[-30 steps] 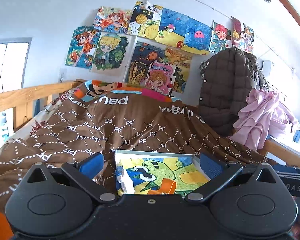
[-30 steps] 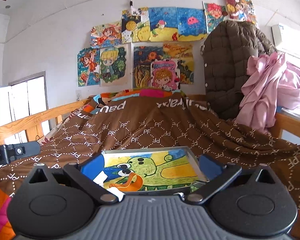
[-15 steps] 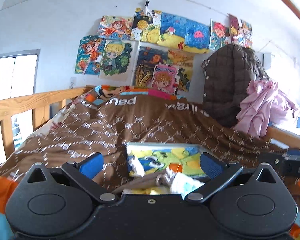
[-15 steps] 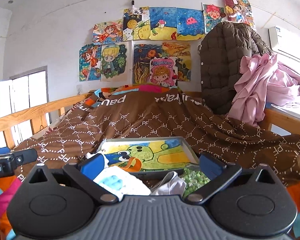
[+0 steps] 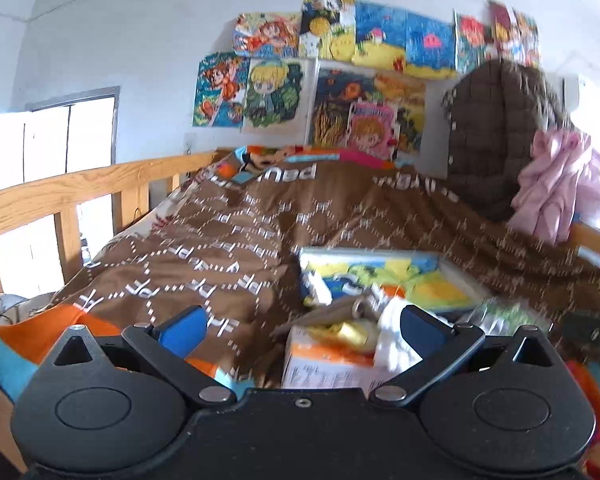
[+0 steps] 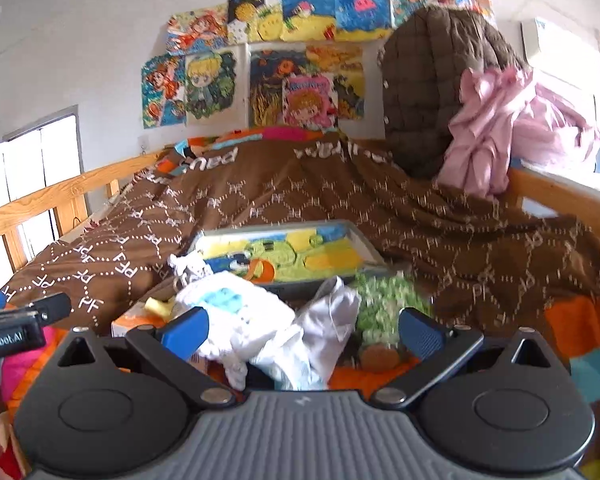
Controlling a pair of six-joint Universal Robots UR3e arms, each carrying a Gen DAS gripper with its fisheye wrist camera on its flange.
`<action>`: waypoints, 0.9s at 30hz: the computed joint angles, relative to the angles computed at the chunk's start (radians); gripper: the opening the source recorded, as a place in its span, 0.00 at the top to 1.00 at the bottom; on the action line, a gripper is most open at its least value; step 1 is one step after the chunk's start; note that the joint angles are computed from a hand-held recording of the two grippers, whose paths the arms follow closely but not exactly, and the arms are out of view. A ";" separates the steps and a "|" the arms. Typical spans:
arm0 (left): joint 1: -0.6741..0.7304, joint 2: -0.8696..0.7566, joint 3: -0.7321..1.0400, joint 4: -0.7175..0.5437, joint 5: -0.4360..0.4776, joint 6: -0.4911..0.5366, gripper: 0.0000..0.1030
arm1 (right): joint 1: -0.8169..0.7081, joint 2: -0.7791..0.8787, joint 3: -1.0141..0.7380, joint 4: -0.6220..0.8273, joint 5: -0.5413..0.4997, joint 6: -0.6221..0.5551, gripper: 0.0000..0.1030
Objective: Organize soft objects
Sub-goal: 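Move both open tools back toward the pile of soft items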
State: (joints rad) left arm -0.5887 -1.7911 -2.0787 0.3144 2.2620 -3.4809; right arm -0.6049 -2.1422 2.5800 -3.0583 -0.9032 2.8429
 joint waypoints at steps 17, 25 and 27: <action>0.022 0.029 -0.013 -0.113 -0.155 0.032 0.01 | 0.086 0.081 -0.138 0.306 -0.177 0.004 0.00; 0.075 0.032 0.002 -0.188 -0.277 -0.007 0.01 | 0.159 0.191 -0.213 0.314 -0.241 0.014 0.00; 0.085 0.030 0.004 -0.193 -0.298 -0.016 0.01 | 0.173 0.212 -0.228 0.314 -0.252 0.014 0.00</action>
State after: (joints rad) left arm -0.5037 -1.7610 -2.0745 0.1213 1.9635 -3.4971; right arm -0.4314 -1.9303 2.3516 -2.7439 -1.1553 2.8573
